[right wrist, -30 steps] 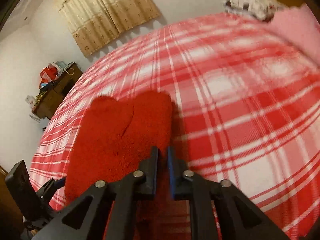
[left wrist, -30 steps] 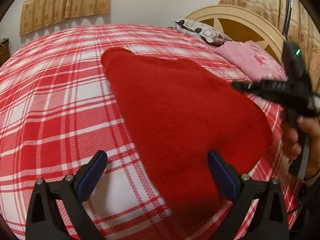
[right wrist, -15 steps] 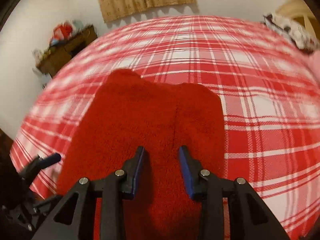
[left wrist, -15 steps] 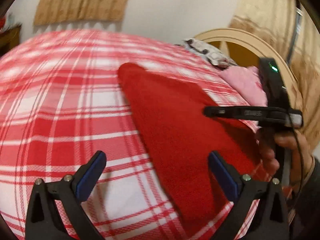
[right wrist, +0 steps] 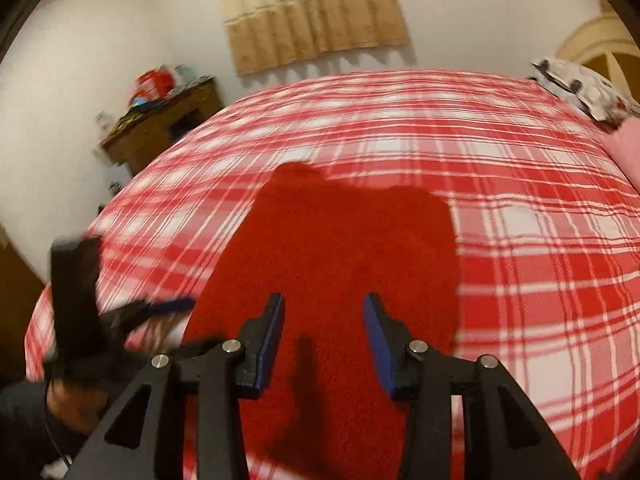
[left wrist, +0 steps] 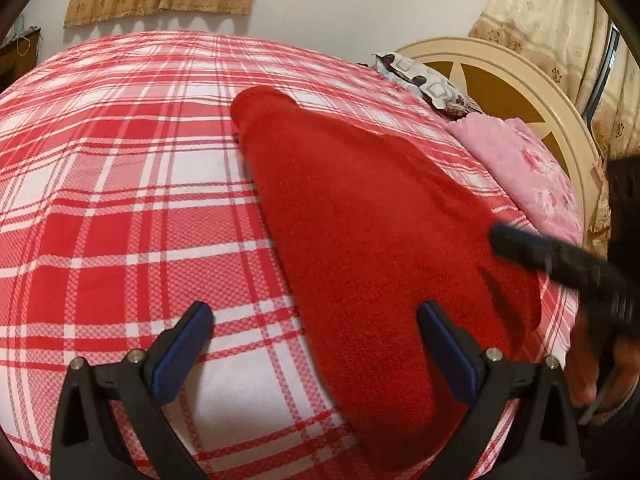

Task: Fold small clothes
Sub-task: 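Open both tools and withdraw them from the folded sweater, then move the open right tool to the edge of the folded red sweater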

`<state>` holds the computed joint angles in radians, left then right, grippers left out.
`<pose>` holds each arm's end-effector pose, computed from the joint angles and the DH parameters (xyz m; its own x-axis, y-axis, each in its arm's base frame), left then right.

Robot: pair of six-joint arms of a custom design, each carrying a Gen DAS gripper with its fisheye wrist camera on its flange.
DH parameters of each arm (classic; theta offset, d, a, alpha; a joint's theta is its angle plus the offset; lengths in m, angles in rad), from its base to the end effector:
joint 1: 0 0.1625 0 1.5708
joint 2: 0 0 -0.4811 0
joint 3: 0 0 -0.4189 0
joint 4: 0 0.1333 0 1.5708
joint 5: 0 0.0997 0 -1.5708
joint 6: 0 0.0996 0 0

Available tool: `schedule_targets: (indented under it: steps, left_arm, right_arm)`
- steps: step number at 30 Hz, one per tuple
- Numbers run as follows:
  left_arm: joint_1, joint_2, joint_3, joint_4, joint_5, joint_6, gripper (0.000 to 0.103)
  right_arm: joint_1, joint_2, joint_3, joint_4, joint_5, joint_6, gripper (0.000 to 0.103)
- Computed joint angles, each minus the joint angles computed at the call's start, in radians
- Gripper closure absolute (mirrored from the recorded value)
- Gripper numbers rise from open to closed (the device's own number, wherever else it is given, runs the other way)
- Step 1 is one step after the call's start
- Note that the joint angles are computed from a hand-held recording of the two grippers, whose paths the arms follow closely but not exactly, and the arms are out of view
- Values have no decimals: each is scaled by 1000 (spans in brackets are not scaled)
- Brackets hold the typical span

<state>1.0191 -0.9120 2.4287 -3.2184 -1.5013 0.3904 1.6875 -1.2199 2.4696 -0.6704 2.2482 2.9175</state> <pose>-0.1054 -0.4388 0.0391 -0.5923 0.7977 -0.1133 0.8057 0.5848 -0.0945 0.1062 -0.2976 0.0909 -0.7999 0.2986 0.5205 -0.2477 0.6257 -0.7397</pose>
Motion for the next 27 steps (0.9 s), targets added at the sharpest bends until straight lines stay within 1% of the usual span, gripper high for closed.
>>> schedule_targets:
  steps: [2,3,4,5,6,7,9,10,11,13,15,17,18,19,20,21,22,23,24,26,27]
  left_arm:
    - [-6,3,3,-6,6,3,0]
    - [-11,4,7,-10,11,9,0]
    - [-16,6,10,-19,19,15,0]
    - [-23,10,14,-32,28,17,0]
    - [-27,12,18,-44,34,19,0]
    - [-32,14,23,-57,41,22,0]
    - [-35,19,22,-62,49,23,0]
    - [-37,20,23,-65,52,24,0]
    - [-37,21,22,-66,53,26,0]
    - [-41,24,25,-77,60,29,0]
    - [-43,26,27,-86,64,32,0]
    - [-44,26,29,-86,67,35,0]
    - [-43,27,28,-84,67,37,0]
    - [-43,27,27,-81,67,38,0]
    - [-43,26,27,-79,67,37,0]
    - [-41,26,25,-75,65,38,0]
    - [-39,25,24,-71,62,37,0]
    - [-38,24,23,-68,59,36,0]
    - [-34,23,21,-62,55,35,0]
    - [-34,22,20,-58,54,35,0]
    - [-34,22,21,-59,55,35,0]
  right_arm:
    - [-8,36,10,5,11,-2,60]
    - [-17,43,24,-17,8,-17,60]
    - [-57,32,64,-72,-37,-44,60]
    - [-79,19,79,-84,-72,-35,60]
    - [-80,18,79,-84,-74,-35,60]
    - [-108,3,94,-93,-118,-11,60]
    - [-111,6,95,-103,-119,-25,60]
    - [-107,21,99,-136,-107,-51,60]
    - [-107,21,99,-136,-107,-51,60]
    - [-112,3,106,-134,-123,-25,60]
    - [-117,-30,120,-136,-152,26,60]
    - [-118,-26,115,-131,-146,32,60]
    - [-123,-10,107,-133,-136,21,60]
    - [-123,17,107,-173,-113,-28,60]
    - [-125,22,108,-188,-113,-48,60]
    - [-125,22,108,-188,-113,-48,60]
    - [-143,9,116,-186,-140,-37,60]
    - [-143,9,116,-186,-140,-37,60]
    - [-163,-6,126,-182,-175,-25,60]
    - [-166,-7,131,-189,-180,-30,60]
    - [-157,-2,139,-214,-174,-40,60]
